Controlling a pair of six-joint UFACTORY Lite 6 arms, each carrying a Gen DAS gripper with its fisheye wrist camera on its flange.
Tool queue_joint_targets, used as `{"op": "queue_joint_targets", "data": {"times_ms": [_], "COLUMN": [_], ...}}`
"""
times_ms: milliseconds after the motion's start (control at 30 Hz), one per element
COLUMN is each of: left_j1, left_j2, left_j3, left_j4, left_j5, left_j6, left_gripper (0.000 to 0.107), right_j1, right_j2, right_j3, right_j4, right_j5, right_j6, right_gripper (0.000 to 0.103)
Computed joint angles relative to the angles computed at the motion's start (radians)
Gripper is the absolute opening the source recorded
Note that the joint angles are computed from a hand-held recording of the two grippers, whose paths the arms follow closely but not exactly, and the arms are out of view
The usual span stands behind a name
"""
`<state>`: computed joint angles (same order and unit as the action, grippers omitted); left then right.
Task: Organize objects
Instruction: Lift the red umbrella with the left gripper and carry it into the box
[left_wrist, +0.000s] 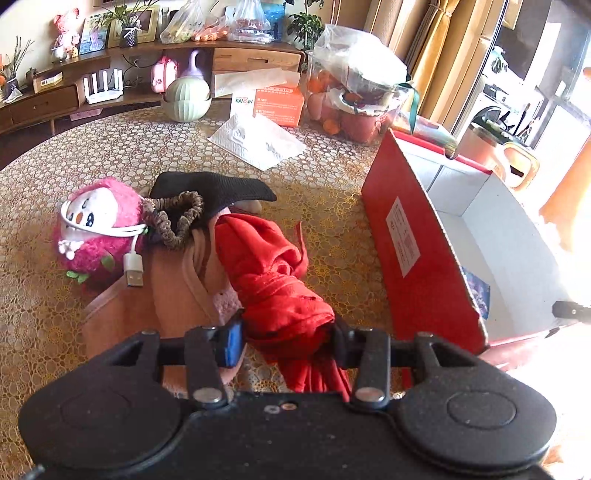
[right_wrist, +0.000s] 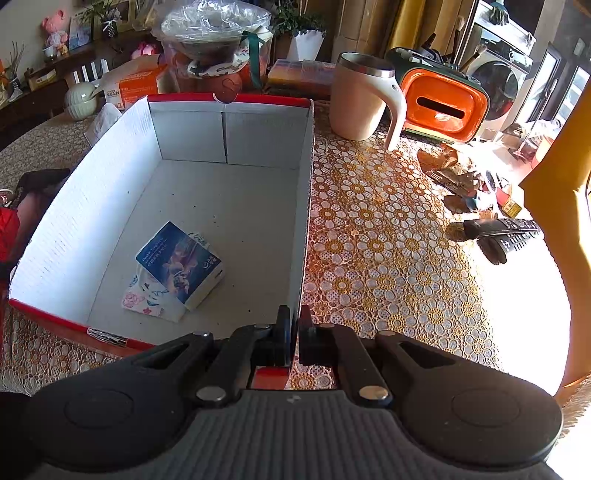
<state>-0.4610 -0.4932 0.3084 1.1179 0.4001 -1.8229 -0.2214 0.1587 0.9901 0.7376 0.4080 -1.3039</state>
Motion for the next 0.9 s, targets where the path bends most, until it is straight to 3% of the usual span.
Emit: {"op": "queue_joint_targets", "data": {"times_ms": [167, 367, 900], "left_j1": [-0.050, -0.122, -0.153], "left_j2": [-0.140, -0.123, 0.421], "left_j3": [0.020, 0.140, 0.644], "left_j4": [-0.208, -0.261, -0.211], "left_j5": [0.083, 0.126, 0.007], "left_j6": [0.226, 0.319, 0.463], "left_gripper": [0.043, 0.043, 0.044], "right_j1": [-0.005, -0.007, -0.045], "right_j2": [0.002, 0.002, 0.022], "right_j3": [0.002, -0.002, 0.012], "right_j4": [0.019, 0.033, 0.126], "right_j5": [0.009, 0.008, 0.049], "right_j6": [-0.019, -0.032, -0.129], "right_gripper": [0.004, 0.004, 0.004]}}
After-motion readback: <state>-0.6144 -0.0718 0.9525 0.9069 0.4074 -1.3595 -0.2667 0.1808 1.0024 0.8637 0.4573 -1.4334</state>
